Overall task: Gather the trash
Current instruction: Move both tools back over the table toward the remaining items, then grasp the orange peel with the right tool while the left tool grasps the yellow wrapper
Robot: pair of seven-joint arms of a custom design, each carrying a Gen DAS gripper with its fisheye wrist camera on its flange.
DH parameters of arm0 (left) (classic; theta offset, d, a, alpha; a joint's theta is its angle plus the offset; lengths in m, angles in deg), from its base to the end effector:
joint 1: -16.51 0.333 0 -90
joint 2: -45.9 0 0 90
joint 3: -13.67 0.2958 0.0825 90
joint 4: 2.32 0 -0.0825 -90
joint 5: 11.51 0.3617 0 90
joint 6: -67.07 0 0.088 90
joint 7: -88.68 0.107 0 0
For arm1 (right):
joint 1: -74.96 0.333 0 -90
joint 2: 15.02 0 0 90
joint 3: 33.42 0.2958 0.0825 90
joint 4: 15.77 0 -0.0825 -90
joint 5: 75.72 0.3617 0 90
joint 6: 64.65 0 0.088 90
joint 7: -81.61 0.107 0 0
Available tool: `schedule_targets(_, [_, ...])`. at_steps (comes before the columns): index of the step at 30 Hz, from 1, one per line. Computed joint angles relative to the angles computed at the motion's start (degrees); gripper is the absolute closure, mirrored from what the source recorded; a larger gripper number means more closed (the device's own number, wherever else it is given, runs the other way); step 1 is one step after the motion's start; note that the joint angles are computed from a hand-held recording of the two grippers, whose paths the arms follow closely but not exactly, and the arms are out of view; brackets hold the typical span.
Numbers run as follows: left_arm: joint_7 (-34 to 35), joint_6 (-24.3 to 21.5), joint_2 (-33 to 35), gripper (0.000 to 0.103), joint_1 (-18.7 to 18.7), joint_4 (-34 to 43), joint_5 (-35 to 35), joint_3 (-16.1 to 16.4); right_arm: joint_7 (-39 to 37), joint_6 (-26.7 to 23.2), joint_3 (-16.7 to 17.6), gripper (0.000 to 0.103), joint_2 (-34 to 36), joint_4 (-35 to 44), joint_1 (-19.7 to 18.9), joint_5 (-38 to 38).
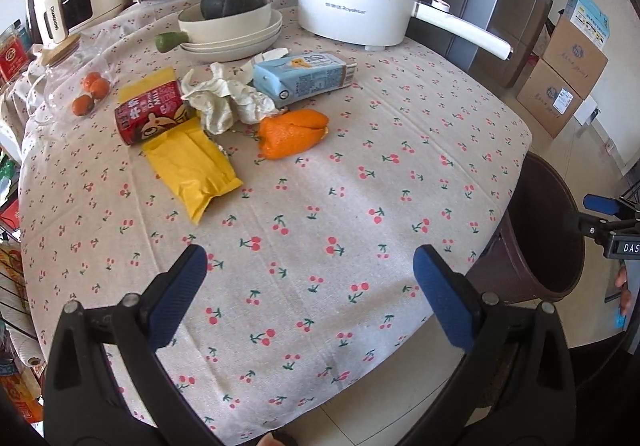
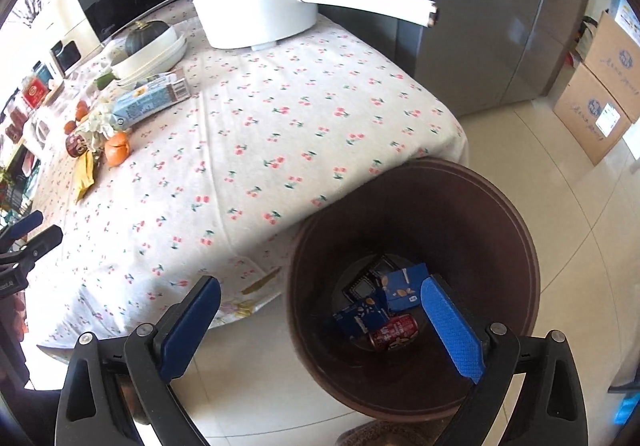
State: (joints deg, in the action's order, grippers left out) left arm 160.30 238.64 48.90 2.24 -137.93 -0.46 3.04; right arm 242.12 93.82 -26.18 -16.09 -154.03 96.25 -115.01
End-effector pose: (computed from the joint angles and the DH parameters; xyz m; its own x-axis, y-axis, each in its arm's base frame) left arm 0.4751 -0.2351 0.3651 -0.3046 -0.9508 0.0571 -0.8079 0.2262 -0.5442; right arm 0.4238 0.2611 0.3466 -0.1192 -0.9909 -0.0618 -0.8668 0.1343 -0.4802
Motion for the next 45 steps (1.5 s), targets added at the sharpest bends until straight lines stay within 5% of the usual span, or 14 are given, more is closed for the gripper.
schedule_targets(15, [2.8, 1.9, -4.6, 0.001, 9.6, -7.9, -7.8, 2.0, -8.5, -5.6, -0.8, 0.0, 19.7, 26.5, 8.4, 3.4])
schedule_targets(19, [7.0, 0.5, -4.2, 0.001, 10.1, -7.0, -15.3, 2.5, -12.1, -5.8, -1.7, 0.0, 26.4, 34.9, 9.9, 7.0])
schedule_targets(28, [2.0, -0.9, -3.0, 0.001, 11.9, -5.3, -9.8, 3.1, -11.4, -5.0, -7.4, 0.0, 42.7, 55.6, 15.1, 7.5])
schedule_targets(37, [2.0, -2.0, -2.3, 0.001, 11.9, -4.4, -9.6, 3.5, -15.5, -12.9, -11.0, 0.001, 56.7, 76.0, 18.8, 10.1])
schedule_targets(42, [0.0, -3.0, -1.2, 0.001, 11.5, -3.1, -7.1, 3.8, -17.5, -15.1, -11.8, 0.016, 60.1, 82.1, 19.3, 11.0])
schedule_targets(45, [-1.4, -3.5, -0.7, 0.001, 10.9, -2.3, -5.5, 4.0, -20.5, -13.3, -10.8, 0.039, 59.2, 80.9, 18.7, 11.6])
